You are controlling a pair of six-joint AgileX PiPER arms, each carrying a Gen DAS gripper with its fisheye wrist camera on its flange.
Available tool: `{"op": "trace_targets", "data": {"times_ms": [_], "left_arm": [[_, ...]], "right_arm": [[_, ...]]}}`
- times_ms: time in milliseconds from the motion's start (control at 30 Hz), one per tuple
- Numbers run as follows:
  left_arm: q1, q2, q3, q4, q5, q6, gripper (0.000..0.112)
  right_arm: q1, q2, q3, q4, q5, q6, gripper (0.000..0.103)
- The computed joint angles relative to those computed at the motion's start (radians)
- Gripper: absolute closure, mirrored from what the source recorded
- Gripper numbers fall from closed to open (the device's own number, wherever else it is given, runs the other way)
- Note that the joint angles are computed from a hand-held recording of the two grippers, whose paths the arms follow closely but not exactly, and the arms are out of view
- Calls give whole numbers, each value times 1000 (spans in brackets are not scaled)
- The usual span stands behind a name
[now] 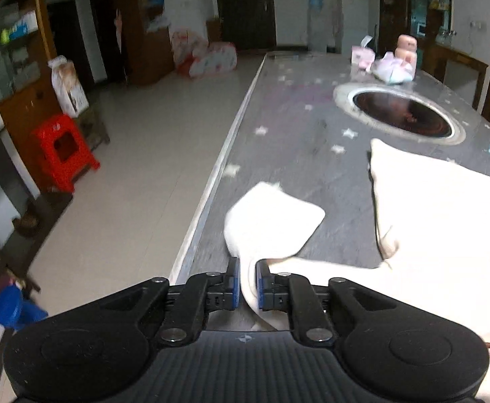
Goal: Fold clothes
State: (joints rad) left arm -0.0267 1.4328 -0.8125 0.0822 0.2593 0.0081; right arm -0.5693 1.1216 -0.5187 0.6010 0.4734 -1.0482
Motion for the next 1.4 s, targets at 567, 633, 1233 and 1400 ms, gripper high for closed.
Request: {"op": "trace_targets", "data": {"times_ms": [567, 633, 1233, 1400], "left_arm": [[-200, 307, -379, -96, 58, 105, 61], [-230, 372, -442, -18, 55, 41, 61], [-305, 694, -867, 144, 200, -40, 112], [-318, 839, -1112, 182, 307, -79, 112]], "right_arm": [[153, 224, -225, 181, 61, -34, 64], [179, 277, -261, 191, 51, -14, 65], [353, 580, -547, -23, -41, 224, 100], [381, 669, -668, -213, -95, 392, 100]]}}
